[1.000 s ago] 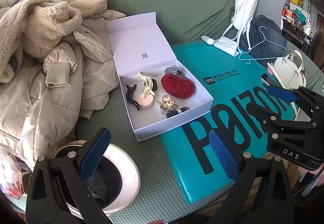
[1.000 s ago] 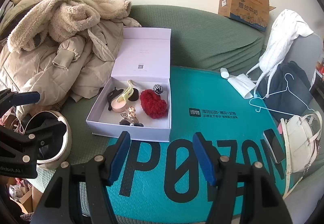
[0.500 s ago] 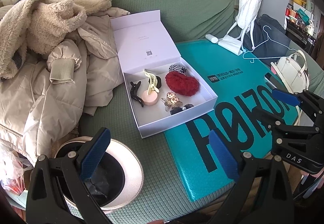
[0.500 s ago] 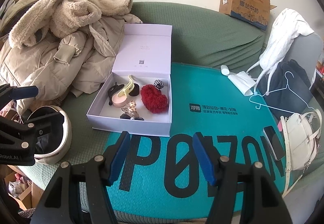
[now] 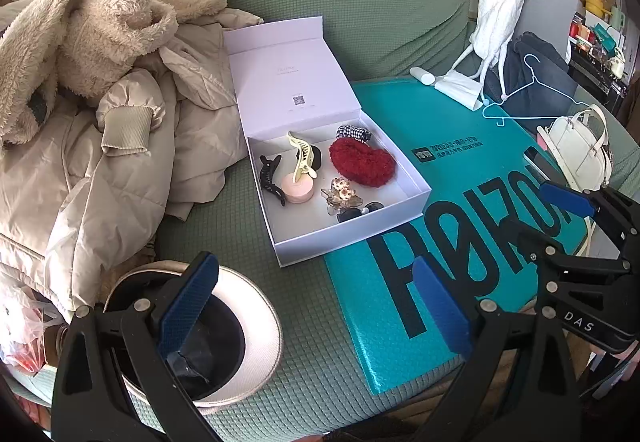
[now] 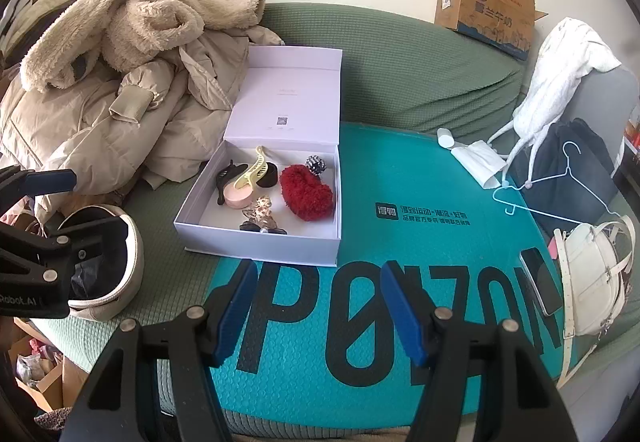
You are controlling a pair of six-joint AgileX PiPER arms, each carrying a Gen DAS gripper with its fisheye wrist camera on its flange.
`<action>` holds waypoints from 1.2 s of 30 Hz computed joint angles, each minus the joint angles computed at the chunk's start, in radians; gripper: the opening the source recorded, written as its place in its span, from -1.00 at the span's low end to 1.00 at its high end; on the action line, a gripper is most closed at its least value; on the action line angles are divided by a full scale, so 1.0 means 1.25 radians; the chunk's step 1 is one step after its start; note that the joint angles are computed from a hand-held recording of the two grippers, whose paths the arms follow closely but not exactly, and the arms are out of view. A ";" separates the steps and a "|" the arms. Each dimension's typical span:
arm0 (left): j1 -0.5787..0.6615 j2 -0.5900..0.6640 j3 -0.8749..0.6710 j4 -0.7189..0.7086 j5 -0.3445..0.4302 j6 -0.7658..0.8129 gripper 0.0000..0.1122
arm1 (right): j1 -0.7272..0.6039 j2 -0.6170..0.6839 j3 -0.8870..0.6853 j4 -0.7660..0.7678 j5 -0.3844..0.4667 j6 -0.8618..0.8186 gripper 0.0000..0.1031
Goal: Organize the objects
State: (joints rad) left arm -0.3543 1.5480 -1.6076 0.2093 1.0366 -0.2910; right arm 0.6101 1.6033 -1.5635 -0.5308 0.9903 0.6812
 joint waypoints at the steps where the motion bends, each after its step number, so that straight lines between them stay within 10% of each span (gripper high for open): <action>1: 0.001 -0.002 0.001 -0.001 -0.001 0.001 0.74 | 0.000 0.000 -0.001 -0.001 0.001 0.000 0.25; 36: -0.006 -0.040 0.044 -0.013 0.017 0.031 0.74 | 0.045 -0.017 0.013 -0.027 0.030 0.023 0.25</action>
